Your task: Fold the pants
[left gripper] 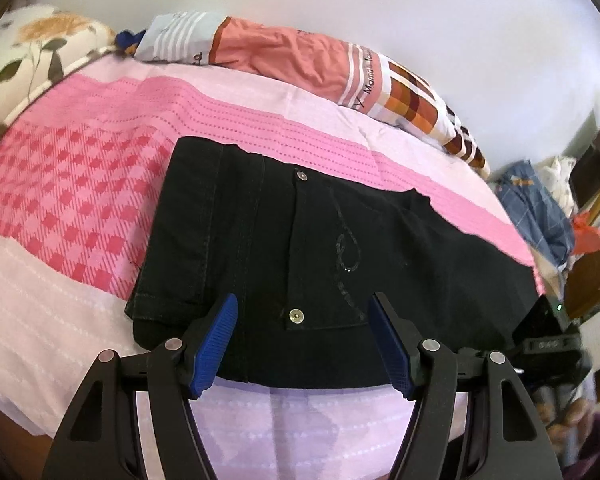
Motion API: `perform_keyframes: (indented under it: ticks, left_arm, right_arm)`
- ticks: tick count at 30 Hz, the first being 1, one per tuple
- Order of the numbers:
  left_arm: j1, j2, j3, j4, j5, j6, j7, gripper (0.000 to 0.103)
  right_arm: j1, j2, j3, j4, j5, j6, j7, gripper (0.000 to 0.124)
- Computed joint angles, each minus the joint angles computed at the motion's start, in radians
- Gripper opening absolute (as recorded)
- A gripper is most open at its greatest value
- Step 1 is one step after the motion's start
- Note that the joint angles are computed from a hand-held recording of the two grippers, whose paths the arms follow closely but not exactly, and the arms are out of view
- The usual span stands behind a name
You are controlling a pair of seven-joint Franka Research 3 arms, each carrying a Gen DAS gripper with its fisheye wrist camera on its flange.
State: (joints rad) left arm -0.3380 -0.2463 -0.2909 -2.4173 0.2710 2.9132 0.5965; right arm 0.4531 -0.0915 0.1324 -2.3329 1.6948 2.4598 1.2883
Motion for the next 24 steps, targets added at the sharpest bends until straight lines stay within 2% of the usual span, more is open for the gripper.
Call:
perform_keyframes:
  ticks: [1,2,3,5,7,9,11,13,16,18,21,24]
  left_arm:
    - [0.011,0.004,-0.011,0.006,0.026,-0.012,-0.002,0.068]
    - [0.028,0.014,-0.028,0.018,0.065,-0.036,-0.01,0.068]
    - [0.024,0.023,-0.024,0.026,0.07,-0.049,0.0,0.068]
    - [0.015,0.029,-0.013,0.029,0.062,-0.056,0.014,0.068]
    - [0.03,0.019,-0.024,0.028,0.087,-0.053,-0.027,0.068]
    - [0.065,-0.007,-0.048,0.016,0.14,-0.025,-0.113,0.068]
    - [0.116,-0.031,-0.084,0.006,0.217,0.003,-0.216,0.068]
    - [0.158,-0.042,-0.112,0.012,0.283,-0.016,-0.293,0.069]
    - [0.12,-0.018,-0.066,0.024,0.246,-0.066,-0.277,0.069]
    - [0.115,-0.007,-0.048,0.016,0.233,-0.059,-0.297,0.069]
    - [0.114,0.008,-0.037,0.01,0.227,-0.045,-0.323,0.069]
    - [0.112,0.024,-0.043,0.037,0.253,-0.088,-0.327,0.069]
  right_arm:
    - [-0.005,-0.002,-0.009,0.0,-0.014,-0.05,0.003,0.026]
    - [-0.008,-0.007,-0.014,0.001,-0.018,-0.086,-0.009,0.029]
    - [-0.018,-0.032,-0.025,-0.007,-0.049,-0.134,-0.033,0.029]
    - [-0.019,-0.077,-0.05,-0.004,-0.121,-0.166,-0.075,0.029]
    - [-0.052,-0.127,-0.036,0.043,-0.34,-0.114,-0.085,0.029]
    - [-0.076,-0.111,-0.049,0.127,-0.541,-0.092,-0.106,0.029]
    - [-0.108,-0.061,-0.04,0.206,-0.653,-0.068,-0.12,0.029]
    - [-0.103,0.039,-0.06,0.323,-0.759,-0.058,-0.161,0.029]
    - [-0.111,0.194,-0.045,0.491,-0.924,-0.066,-0.181,0.029]
    - [-0.111,0.28,-0.036,0.58,-1.034,-0.079,-0.178,0.029]
    - [-0.13,0.383,-0.017,0.695,-1.071,-0.149,-0.206,0.029]
    - [-0.138,0.464,-0.01,0.786,-1.13,-0.193,-0.204,0.029]
